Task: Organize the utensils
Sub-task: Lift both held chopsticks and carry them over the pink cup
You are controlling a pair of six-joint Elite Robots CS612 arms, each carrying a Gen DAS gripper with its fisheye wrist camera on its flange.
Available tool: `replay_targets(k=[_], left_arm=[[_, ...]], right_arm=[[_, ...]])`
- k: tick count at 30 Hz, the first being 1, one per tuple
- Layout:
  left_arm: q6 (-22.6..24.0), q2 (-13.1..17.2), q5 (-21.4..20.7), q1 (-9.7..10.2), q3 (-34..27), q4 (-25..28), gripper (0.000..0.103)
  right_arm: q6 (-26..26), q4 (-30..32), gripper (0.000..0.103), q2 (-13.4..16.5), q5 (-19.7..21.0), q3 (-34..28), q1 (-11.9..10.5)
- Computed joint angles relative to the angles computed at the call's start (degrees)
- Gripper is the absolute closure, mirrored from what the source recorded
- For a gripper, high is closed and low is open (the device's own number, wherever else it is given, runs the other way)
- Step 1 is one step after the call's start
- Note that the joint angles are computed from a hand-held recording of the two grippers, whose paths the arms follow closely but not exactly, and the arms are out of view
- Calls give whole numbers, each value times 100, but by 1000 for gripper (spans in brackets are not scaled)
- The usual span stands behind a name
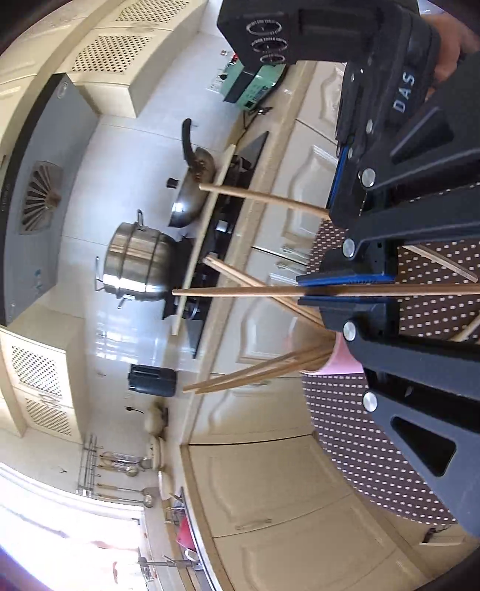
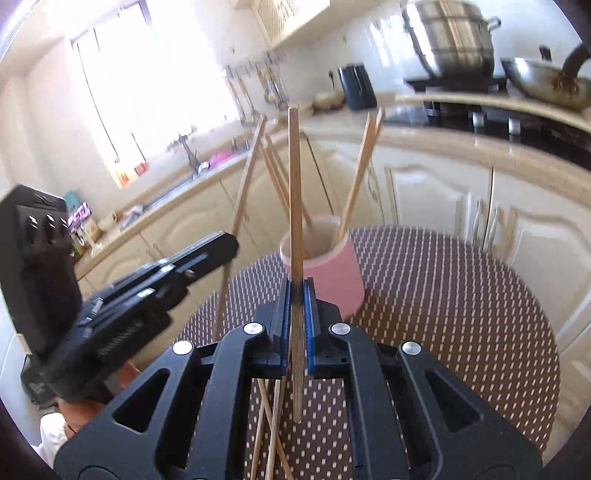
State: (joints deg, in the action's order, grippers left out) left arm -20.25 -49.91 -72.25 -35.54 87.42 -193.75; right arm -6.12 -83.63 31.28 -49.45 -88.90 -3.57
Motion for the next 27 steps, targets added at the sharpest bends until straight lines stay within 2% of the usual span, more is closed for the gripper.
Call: replay_targets(k=[5,10,12,19,25,27], left_arm=[[239,259,161,50,-338,-541,97],[451,527,382,106,-767,-801,97],[492,639,534,116,-946,-862,97],[624,997,618,195,-1534,-1073,97],[631,1224,814,238,-1824,-1239,97],[541,1267,778,264,-1879,-1205,97]], right_arm=[[145,-685,96,-110,-59,236,64],[247,-1251,96,-334,-83,655,116],[243,-1410,96,-419,-122,801,143],[375,-2058,96,-655,-254,1229,204],[476,-2589,96,-678,-387,1409,252],[437,-2581,96,-682,-402,1451,271]])
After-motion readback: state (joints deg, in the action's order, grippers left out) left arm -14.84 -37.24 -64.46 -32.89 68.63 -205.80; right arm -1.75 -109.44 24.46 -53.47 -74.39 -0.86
